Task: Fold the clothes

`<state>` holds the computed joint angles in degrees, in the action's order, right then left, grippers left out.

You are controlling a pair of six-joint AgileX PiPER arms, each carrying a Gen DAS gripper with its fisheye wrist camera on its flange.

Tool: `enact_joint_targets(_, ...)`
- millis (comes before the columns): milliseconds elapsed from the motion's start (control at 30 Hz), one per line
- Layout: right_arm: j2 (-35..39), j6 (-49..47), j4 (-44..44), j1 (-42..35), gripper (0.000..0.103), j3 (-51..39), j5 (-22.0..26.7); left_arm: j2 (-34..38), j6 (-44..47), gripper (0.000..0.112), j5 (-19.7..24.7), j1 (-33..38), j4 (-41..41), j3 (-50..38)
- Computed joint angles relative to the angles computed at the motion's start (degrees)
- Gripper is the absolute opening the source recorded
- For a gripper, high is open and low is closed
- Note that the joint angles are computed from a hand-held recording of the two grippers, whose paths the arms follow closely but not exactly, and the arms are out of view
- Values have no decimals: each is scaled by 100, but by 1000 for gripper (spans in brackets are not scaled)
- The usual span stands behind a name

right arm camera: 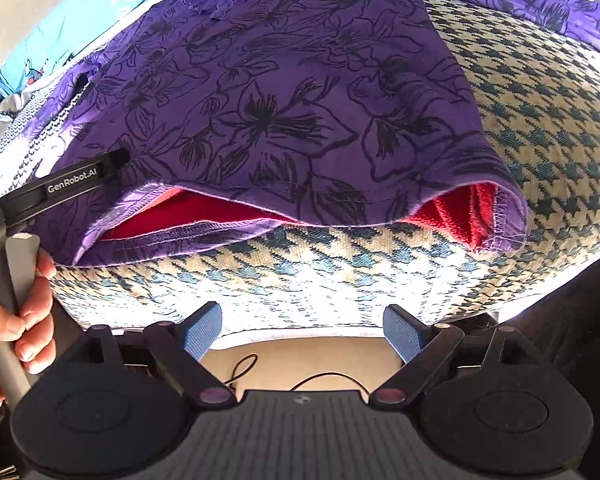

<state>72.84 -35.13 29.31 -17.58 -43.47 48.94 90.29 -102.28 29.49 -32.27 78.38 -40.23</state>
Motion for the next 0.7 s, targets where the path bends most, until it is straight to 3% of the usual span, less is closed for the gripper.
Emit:
enact_joint_targets(267, -632, -2278, 1957, -952, 87, 404, 465, -131, 1449, 103, -14, 140, -1237, -373)
enact_joint_targets(467, -1400, -4015, 3635, -1214, 87, 1036, 37, -108, 2176, 103, -11, 282, -1872, -845)
enact_joint_targets(567, -1373, -3809, 3445, -482, 86, 930, -849, 155, 2685, 103, 245, 303, -2328, -1340)
enact_joint_targets(633, -1239, -3198, 2987, 156, 82, 801, -1627, 269, 2961, 103, 245, 412, -2674, -1586)
enact_joint_targets(700, -1003, -2378, 2411, 473, 78, 568, -1963, 410, 3323, 103, 230, 529, -3038, -1831)
